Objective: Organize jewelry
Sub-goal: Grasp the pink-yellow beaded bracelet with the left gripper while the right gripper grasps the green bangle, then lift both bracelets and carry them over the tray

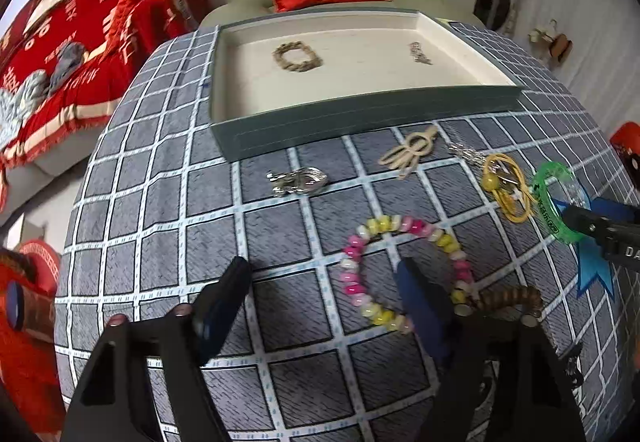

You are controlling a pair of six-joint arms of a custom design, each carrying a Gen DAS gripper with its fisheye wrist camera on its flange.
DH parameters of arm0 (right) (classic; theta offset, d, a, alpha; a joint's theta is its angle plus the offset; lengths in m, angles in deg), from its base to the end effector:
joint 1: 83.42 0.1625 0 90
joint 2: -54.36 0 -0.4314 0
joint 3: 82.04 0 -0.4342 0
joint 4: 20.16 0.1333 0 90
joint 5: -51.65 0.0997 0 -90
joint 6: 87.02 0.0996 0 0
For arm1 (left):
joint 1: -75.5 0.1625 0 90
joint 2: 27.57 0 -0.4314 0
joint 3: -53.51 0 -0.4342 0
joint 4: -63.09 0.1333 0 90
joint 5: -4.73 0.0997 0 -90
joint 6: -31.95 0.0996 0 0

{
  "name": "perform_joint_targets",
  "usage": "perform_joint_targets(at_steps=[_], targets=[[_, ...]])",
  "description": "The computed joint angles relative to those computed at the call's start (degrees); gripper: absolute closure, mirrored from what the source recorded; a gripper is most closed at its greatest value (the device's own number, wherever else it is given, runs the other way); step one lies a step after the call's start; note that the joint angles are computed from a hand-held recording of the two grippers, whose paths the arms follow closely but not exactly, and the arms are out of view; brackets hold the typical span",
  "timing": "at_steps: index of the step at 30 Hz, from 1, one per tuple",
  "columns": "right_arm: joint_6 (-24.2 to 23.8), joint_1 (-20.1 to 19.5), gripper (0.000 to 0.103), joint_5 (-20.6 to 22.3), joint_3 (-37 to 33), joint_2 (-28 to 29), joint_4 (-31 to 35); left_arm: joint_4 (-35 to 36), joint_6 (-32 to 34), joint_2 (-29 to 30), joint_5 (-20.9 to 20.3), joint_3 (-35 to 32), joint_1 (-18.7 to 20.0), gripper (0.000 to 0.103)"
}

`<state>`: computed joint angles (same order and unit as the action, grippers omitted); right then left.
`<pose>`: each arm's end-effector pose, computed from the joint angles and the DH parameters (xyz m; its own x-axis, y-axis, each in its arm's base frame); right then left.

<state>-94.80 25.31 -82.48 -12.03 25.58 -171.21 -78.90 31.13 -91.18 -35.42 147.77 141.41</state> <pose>0.3247 -0.7586 0.0506 -0.7077 -0.1274 0.6949 -0.4016 0.8818 -0.2473 -0.0870 -0.7077 0.3041 -0.7075 -0.0029 -0.7067 0.3701 0.8504 -0.3741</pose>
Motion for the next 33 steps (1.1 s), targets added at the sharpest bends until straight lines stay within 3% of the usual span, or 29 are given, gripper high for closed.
perform_joint_targets(at_steps=[3,5,7,8,12,16,24,33], targets=[[-0.1,0.2,0.046,0.3,0.0,-0.1,0.4,-0.2,1.3,0.0,-1.0,0.2,-0.3,0.031],[-0.3,0.3,0.057,0.4,0.1,-0.1,0.5,-0.8,2.9,-0.1,-1.8,0.5,-0.5,0.047],[-0.2,0.4,0.064,0.5,0.2,-0.2,0.7,-1.6,4.9,-0.1,-2.2,1.0,-0.9,0.073],[0.0,0.5,0.069,0.5,0.1,-0.1,0.8,-2.0,5.6,-0.1,-2.2,1.2,-1.0,0.076],[0.4,0.5,0.09,0.4,0.4,-0.2,0.2,-2.4,5.5,-0.4,-3.0,1.6,-1.0,0.077],[1.6,0.1,0.091,2.6,2.1,-1.7,0.1,-2.3,3.6,-1.7,-5.8,2.0,-0.4,0.077],[2.2,0.1,0.091,5.3,4.9,-4.7,-2.3,-4.8,4.2,-3.9,-6.6,3.3,-1.1,0.077],[0.7,1.3,0.091,9.3,1.6,-4.6,-2.4,-5.8,4.5,-5.0,-9.0,1.1,-1.4,0.077]])
